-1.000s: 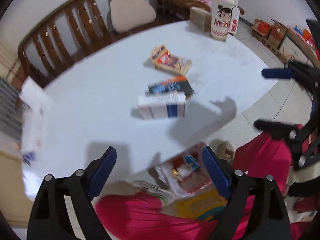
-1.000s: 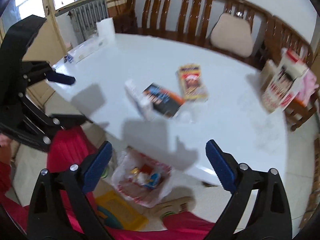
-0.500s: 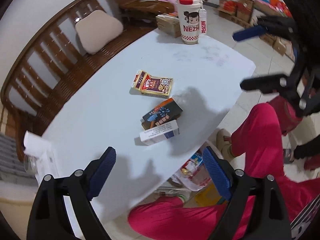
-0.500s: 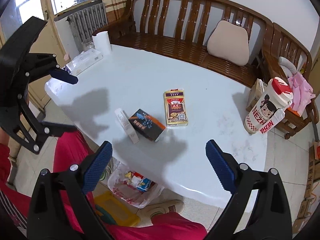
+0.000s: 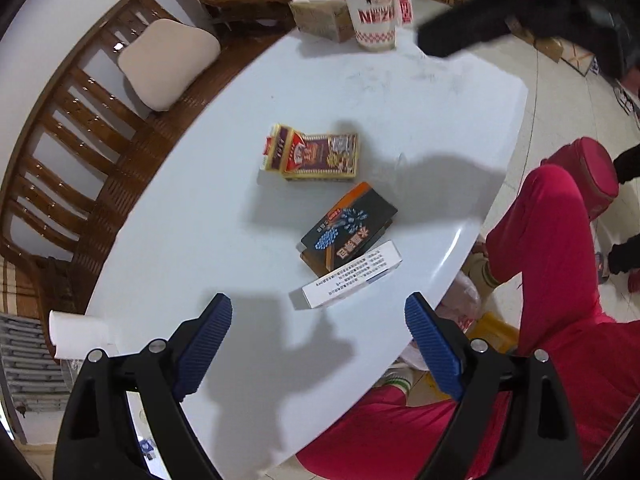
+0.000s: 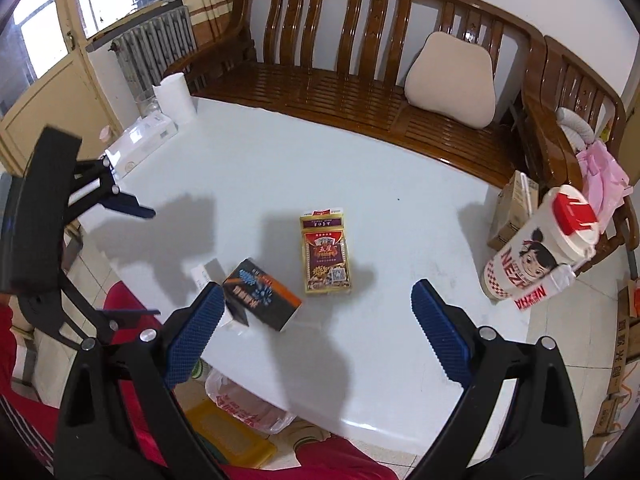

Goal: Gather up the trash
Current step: 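Grasp the yellow playing-card box with the right tool while the left tool grasps the white medicine box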

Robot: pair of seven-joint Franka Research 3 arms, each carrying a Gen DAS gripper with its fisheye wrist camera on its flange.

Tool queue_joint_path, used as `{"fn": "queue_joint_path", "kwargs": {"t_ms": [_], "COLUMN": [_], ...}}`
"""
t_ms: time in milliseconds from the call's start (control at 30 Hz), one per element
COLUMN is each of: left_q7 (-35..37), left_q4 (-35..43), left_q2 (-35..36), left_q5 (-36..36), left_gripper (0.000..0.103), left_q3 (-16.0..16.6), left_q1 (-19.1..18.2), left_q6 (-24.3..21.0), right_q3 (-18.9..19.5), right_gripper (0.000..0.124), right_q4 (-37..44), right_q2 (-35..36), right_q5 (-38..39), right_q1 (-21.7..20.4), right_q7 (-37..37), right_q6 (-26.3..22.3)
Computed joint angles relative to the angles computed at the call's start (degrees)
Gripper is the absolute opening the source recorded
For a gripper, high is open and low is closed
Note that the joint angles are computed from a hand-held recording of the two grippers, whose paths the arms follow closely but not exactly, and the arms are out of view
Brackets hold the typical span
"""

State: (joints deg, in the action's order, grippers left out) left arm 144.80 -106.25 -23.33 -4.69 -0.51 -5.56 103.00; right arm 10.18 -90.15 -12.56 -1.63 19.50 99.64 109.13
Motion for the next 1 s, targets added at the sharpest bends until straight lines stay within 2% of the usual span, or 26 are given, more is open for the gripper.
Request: {"fn": "queue_joint_path", "kwargs": {"t_ms": [167, 333, 633, 700, 900, 1000], "left_q7": [4.4, 6.7, 8.8, 9.0, 8.8, 8.8], "left_q4": [-3.8, -4.3, -2.3, -0.8, -0.4, 0.7], "left_q2": [0.3, 2.4, 6.0, 7.5, 9.0, 10.2], "left_q5": [1.0, 1.1, -1.1, -1.2, -2.3, -2.9], "left_gripper": [0.086, 0.086, 0.086, 0.086, 0.086, 0.082], "left_q3": [-0.2, -0.3, -0.6, -0.9, -1.5, -1.5], "left_q1": [-0.6, -0.5, 0.7, 1.0, 1.8, 2.2], "left_q6": [2.7, 2.9, 0.6, -1.7, -1.3, -3.0], "right_q3": [-0.7, -1.8, -3.2, -3.5, -4.3, -4.6], "right_gripper": [0.092, 0.092, 0.092, 0.092, 0.092, 0.092], "right_q4": [1.6, 3.6, 7.4, 8.5, 10.1, 10.3], "right_q2": [3.9, 8.5, 15.4, 17.3, 21.3, 22.2], "right_q5": [0.7, 1.6, 1.7, 1.3, 0.5, 0.1], "right_q1": [0.1, 0.6, 1.9, 2.3, 3.4, 3.9], "right_q7": [-1.1, -2.2, -2.8, -2.9, -2.7, -2.8], "right_q6": [-1.4, -3.3, -6.0, -6.8, -7.7, -7.9]}}
